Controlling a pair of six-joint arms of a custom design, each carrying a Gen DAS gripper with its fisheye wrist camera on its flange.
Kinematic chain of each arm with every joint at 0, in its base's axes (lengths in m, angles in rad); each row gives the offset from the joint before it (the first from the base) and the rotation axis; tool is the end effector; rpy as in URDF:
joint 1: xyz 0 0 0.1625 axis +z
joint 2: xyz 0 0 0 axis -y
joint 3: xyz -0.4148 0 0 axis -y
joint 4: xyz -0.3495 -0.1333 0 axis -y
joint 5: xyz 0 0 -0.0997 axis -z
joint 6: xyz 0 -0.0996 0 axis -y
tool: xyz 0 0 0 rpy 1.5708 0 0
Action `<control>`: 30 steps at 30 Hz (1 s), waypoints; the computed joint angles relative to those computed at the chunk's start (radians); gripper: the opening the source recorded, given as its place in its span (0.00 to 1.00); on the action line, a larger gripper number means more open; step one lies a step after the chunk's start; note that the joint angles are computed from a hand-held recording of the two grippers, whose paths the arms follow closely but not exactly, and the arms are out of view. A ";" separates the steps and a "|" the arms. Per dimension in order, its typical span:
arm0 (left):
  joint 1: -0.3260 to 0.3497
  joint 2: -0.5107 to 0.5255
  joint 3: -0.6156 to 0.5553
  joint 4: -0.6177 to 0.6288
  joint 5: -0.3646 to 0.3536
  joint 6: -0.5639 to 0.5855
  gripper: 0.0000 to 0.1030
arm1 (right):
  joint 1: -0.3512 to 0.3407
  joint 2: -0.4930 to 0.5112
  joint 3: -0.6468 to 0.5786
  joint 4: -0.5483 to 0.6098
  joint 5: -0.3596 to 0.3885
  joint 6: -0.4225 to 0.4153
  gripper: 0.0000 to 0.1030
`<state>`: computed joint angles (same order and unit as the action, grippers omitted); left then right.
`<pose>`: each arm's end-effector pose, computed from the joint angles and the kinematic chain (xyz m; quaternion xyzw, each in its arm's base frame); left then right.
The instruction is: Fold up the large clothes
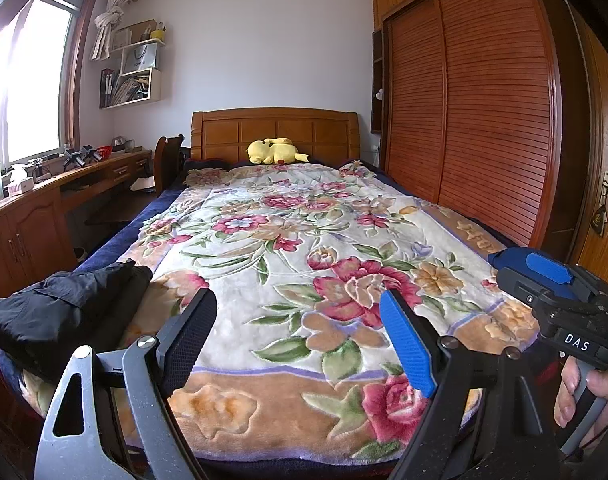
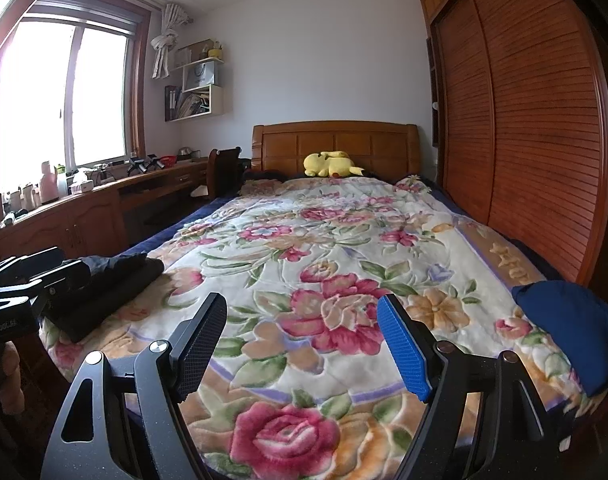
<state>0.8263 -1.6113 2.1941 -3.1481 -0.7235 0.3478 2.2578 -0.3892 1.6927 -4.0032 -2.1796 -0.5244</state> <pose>-0.1077 -0.4238 0.4323 0.2486 0.7865 -0.4975 0.2685 0.4349 -0.4097 0.0380 0.3271 -0.7539 0.5292 0.2109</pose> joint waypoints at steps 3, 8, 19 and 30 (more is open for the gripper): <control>0.000 0.001 -0.001 0.000 -0.001 0.000 0.82 | 0.000 -0.001 0.000 -0.001 0.001 0.001 0.77; -0.005 0.002 0.003 -0.002 0.007 -0.005 0.82 | -0.001 -0.002 0.002 -0.001 0.004 0.002 0.77; -0.004 0.001 0.002 0.001 0.004 -0.004 0.82 | -0.005 0.002 -0.002 -0.001 0.006 0.007 0.77; -0.006 0.001 0.004 -0.001 0.007 -0.006 0.82 | -0.012 0.004 -0.002 -0.003 0.010 0.017 0.78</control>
